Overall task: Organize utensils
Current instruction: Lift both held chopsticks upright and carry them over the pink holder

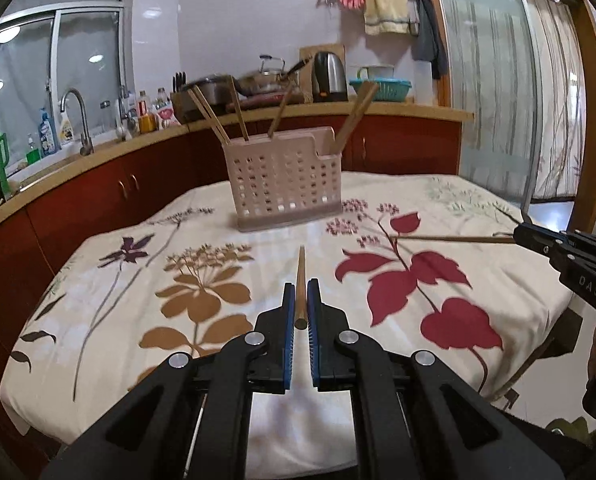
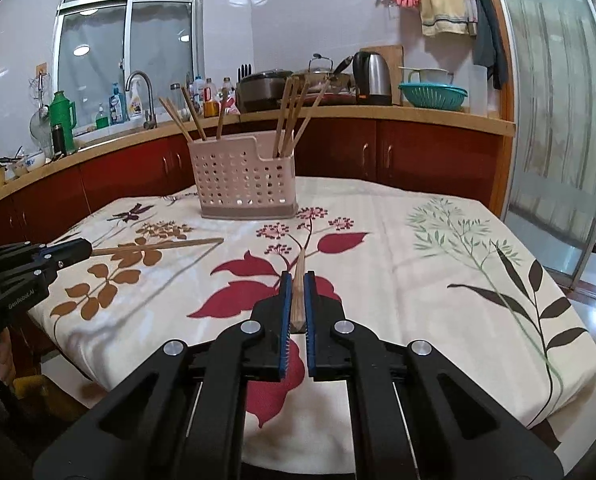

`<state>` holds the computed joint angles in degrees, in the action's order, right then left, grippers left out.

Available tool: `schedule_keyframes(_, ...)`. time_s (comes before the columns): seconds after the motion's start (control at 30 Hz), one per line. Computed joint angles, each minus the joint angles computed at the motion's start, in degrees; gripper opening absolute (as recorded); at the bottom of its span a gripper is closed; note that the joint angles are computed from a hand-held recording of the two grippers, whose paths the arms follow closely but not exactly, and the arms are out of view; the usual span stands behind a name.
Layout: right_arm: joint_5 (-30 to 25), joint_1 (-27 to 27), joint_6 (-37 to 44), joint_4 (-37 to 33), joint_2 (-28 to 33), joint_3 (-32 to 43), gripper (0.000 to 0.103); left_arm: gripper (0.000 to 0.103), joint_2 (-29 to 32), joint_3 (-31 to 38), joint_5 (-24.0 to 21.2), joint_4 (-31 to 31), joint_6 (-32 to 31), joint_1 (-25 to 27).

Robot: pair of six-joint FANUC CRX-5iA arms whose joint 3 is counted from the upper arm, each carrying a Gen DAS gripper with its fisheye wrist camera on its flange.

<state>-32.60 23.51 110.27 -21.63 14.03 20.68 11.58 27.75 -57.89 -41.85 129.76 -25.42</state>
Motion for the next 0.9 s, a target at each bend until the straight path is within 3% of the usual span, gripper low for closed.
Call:
schedule_keyframes(0.57,-0.2,-0.7,3.1,-4.2,-1.6,3.6,0.006,0.007,-3.1,2.7,-0.8,-4.5,1.2,-1.5)
schedule_keyframes(0.9,-6.2,0.1,0.9,-0.5,3.2,12.4,0.006,0.007,-2.4,4.8,1.5,-1.8,-2.7,0.8)
